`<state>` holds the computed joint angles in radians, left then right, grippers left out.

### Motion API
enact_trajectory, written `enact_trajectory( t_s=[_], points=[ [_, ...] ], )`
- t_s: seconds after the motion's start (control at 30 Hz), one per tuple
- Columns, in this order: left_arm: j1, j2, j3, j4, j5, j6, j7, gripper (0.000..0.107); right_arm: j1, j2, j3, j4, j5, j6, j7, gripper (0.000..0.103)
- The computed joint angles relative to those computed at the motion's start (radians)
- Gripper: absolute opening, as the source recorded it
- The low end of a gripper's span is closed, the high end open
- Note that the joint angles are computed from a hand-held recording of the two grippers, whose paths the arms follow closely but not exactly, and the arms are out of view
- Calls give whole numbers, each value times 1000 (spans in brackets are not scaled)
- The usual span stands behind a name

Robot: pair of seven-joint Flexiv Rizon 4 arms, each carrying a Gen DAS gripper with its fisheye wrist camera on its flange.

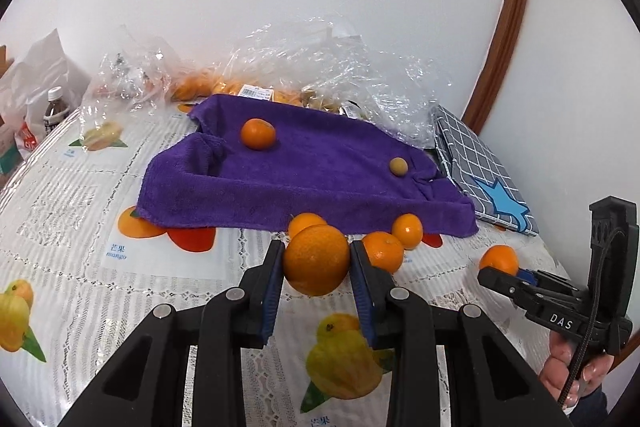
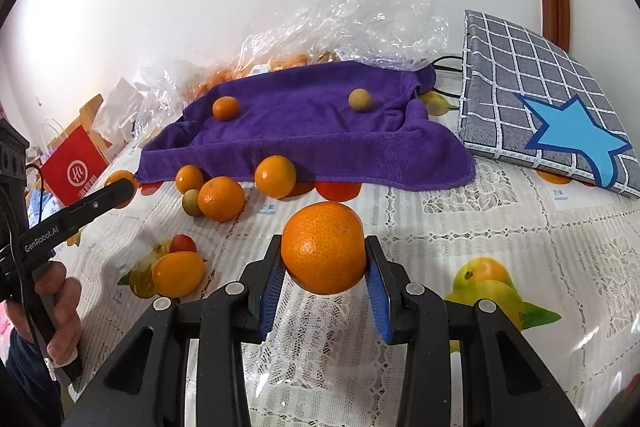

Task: Organize fruits
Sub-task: 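Lift both held oranges and carry them over the purple towel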

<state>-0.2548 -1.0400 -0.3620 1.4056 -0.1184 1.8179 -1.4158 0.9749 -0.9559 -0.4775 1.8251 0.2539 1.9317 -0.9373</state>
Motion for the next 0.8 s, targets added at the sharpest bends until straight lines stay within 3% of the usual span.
enact_trajectory(
  t_s=[0.17, 0.27, 0.43, 0.53, 0.63, 0.7, 0.8],
  points=[
    [12, -1, -13, 7, 17, 32, -4, 31, -11, 7, 16, -2, -15, 1, 0, 39],
    [-6, 8, 18, 0, -12, 30, -30, 31, -12, 9, 15, -11, 2, 12, 5, 39],
    [-17, 33, 50, -35, -20, 55, -45, 31, 54, -5, -109, -38, 19, -22, 4, 39],
    [-11, 26, 48, -101, -22, 50, -45, 31, 51, -11, -154, -81, 5, -37, 7, 39],
    [27, -16, -22, -195, 0, 20, -34, 31, 55, -39, -218, -135, -2, -54, 22, 39],
    [40, -58, -63, -273, -3, -21, -26, 31, 33, -49, -229, -179, -15, -65, 39, 39],
    [18, -124, -68, -394, -38, -68, -18, 31, -23, -63, -214, -257, -48, -76, 62, 39]
  ],
)
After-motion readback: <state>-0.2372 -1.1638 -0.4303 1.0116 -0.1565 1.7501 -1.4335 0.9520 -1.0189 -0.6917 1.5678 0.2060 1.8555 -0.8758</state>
